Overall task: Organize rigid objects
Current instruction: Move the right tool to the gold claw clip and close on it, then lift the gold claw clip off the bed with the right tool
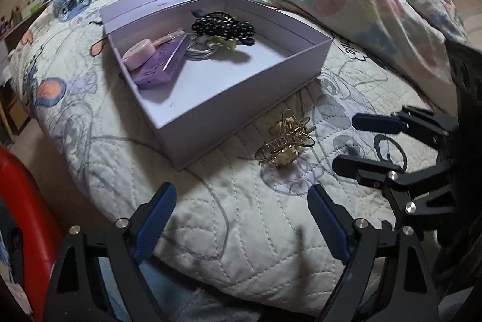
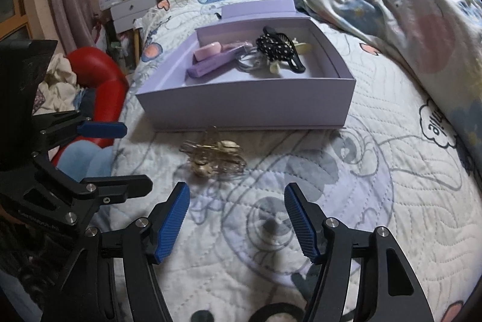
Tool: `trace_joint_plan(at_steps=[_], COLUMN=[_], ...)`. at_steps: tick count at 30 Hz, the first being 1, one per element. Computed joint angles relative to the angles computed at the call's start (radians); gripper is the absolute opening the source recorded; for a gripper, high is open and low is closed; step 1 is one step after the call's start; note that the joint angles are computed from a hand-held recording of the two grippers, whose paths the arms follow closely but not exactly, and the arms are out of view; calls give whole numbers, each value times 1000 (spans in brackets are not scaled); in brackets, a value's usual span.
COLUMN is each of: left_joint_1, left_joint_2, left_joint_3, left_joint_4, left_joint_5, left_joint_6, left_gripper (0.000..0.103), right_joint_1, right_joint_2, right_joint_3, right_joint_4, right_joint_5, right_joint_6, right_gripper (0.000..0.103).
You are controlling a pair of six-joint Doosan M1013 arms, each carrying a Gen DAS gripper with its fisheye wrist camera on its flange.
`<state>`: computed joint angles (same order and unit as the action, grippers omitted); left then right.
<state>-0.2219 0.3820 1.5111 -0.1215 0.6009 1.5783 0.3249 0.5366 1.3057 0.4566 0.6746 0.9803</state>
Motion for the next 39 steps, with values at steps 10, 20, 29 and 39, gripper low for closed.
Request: trace_joint_plan(at_steps=[10,20,29,39], left_joint_1=[2,3,17,25], left_joint_2=[36,64,92,95], left_joint_3=[-32,-64,-96,-89], left_joint_4=[-83,-115,-190,-259], left_joint_5=[19,45,55,28], left_joint_6=[113,166,227,336], left_gripper=[66,61,40,40], right_joint_1=[-1,-11,-28,-34], right_joint_2=[26,77,126,151], right_joint_3=[-28,-97,-171,-205], right_joint_4=[30,83,167,192], right_joint_5=[1,95,209,251], right_joint_6=[-146,-226,-287,-328], right_gripper=[64,51,35,22])
